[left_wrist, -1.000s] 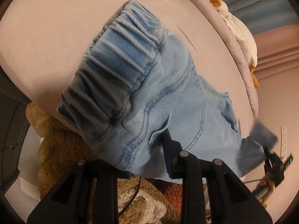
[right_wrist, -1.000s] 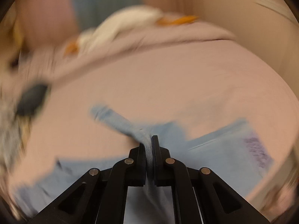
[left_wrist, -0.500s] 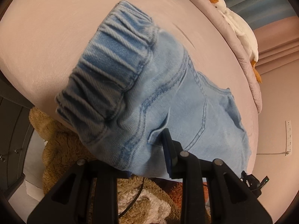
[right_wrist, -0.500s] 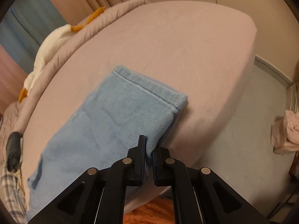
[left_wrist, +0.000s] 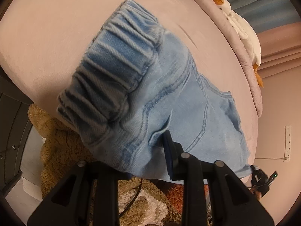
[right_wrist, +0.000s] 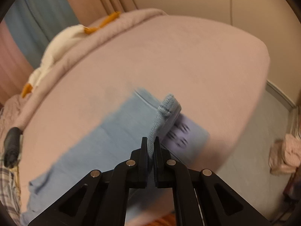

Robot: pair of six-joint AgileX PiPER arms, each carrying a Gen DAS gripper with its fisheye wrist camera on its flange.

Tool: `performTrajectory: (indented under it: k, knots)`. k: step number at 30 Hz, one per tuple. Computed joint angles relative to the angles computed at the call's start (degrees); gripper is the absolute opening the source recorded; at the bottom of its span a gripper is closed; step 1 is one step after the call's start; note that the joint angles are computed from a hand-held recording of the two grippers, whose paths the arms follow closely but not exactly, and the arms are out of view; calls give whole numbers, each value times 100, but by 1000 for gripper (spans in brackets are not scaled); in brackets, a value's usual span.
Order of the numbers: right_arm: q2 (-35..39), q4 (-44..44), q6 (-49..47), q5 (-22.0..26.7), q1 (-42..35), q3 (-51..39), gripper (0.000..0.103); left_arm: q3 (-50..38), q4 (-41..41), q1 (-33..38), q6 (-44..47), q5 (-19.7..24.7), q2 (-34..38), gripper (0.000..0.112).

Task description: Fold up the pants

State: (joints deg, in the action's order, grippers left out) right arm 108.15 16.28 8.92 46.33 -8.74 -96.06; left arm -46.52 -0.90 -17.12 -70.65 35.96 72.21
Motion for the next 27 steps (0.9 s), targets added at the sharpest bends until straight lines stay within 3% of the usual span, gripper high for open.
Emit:
performTrajectory:
  k: [5, 10, 14, 19, 22, 25, 27]
  knots:
    - [87, -516, 193, 4, 143, -229, 5, 279, -218, 3, 112, -179, -208, 28]
    - [130, -57, 142, -48, -332, 378, 5, 438, -732, 229, 685, -304, -304, 28]
    - [-32, 826, -863, -348, -759, 965, 5, 282, -478, 125, 480, -130, -218, 28]
    - [72, 1284, -1172, 24, -1028, 791, 5, 283, -271, 11, 307, -136, -229, 28]
    - [148, 1288, -945, 190, -1113, 602, 11, 265, -306, 33, 377, -114, -202, 28]
    - [-54, 711, -361, 153, -1016, 583, 21, 212, -288, 12, 422, -95, -140, 28]
    - [-86, 757, -379, 141, -1074, 554, 22, 153, -241, -22, 356, -107, -66, 28]
